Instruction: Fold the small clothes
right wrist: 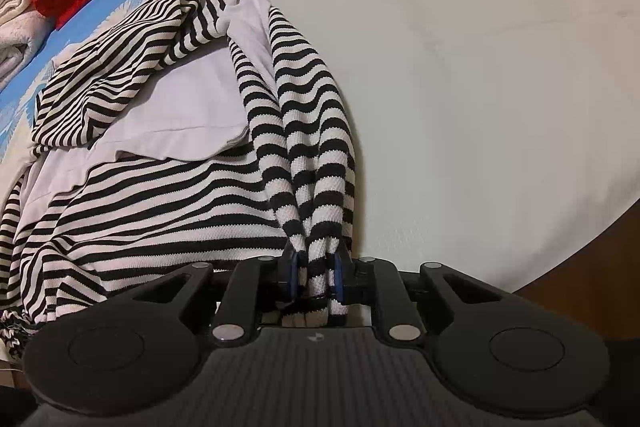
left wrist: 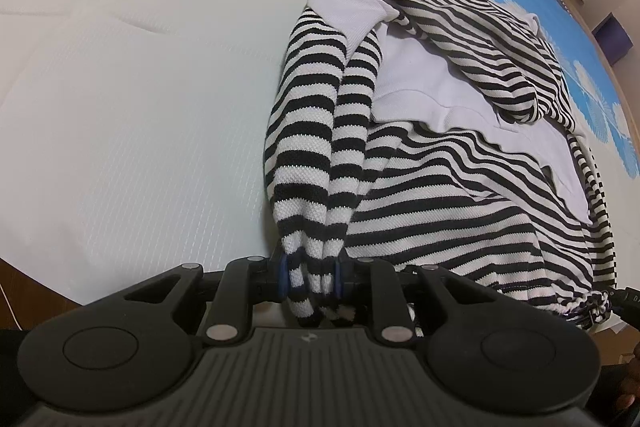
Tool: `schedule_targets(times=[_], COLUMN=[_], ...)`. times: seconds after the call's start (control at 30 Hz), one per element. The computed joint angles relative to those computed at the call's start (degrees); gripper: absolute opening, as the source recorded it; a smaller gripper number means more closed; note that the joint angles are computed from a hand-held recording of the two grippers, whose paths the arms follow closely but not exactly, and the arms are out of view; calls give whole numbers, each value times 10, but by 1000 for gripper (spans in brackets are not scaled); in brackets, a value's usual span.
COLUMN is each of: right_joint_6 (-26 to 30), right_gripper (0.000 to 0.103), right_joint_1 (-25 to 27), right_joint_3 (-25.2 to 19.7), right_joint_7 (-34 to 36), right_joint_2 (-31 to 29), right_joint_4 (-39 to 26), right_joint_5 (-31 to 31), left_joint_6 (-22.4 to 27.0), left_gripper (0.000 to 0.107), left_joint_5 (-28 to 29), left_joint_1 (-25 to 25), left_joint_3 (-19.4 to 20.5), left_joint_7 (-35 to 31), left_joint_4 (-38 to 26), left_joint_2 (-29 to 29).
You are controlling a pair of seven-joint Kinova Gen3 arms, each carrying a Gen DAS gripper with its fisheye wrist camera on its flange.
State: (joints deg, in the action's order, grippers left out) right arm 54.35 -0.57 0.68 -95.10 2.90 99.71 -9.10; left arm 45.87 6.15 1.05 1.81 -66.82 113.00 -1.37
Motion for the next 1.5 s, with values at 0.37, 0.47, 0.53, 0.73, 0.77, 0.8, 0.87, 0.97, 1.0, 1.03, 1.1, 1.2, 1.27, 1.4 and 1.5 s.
schedule_targets(times=[0.37,0.47,0.53,0.73,0.77,0.8,0.87,0.97,1.0,1.03,1.1,1.2,1.27,1.4,1.5], right_joint_6=[-3,-4,-5,-21,-26,-33,-50,-65,-64,-59,-45,1,45,115,141], right_gripper=[17,17,17,11,10,10,9,8,7,7,7,7,6,6,6], right_joint_1=[-3,-3,-2,-3,-3,-3,-3,7,21,25,9,-20,9,38,44], right_joint_3=[-1,-1,-1,-1,-1,-1,-1,11,8,16,51,118,125,154,153], right_joint_7=[0,1,3,11,16,21,30,64,85,109,155,224,261,320,299], right_joint_2=[-1,-1,-1,-9,-12,-16,-24,-44,-51,-59,-77,-108,-127,-158,-131], right_joint_4=[2,3,3,10,12,14,20,22,19,15,4,-19,-38,-62,-83], right_joint_5=[6,6,5,5,2,0,-3,-49,-71,-94,-135,-197,-243,-314,-317], left_joint_6=[-1,0,0,-7,-9,-12,-18,-20,-16,-9,16,53,84,132,150], left_gripper=[22,22,22,10,9,8,8,7,7,7,7,7,7,7,7], left_joint_5=[-2,-4,-5,-15,-33,-46,-54,-23,0,23,64,100,144,184,203], left_joint_1=[1,2,2,9,9,13,16,8,1,5,19,-4,9,2,-18], left_joint_3=[1,2,2,1,11,15,16,2,-6,-25,-67,-78,-123,-160,-163], left_joint_7=[2,3,2,2,11,17,18,-6,-29,-52,-99,-152,-198,-231,-232], left_joint_4=[1,1,0,3,2,2,1,1,0,-4,-18,-37,-49,-68,-86], left_joint_2=[-1,-1,-1,-8,-11,-14,-23,-52,-66,-79,-106,-164,-205,-225,-168])
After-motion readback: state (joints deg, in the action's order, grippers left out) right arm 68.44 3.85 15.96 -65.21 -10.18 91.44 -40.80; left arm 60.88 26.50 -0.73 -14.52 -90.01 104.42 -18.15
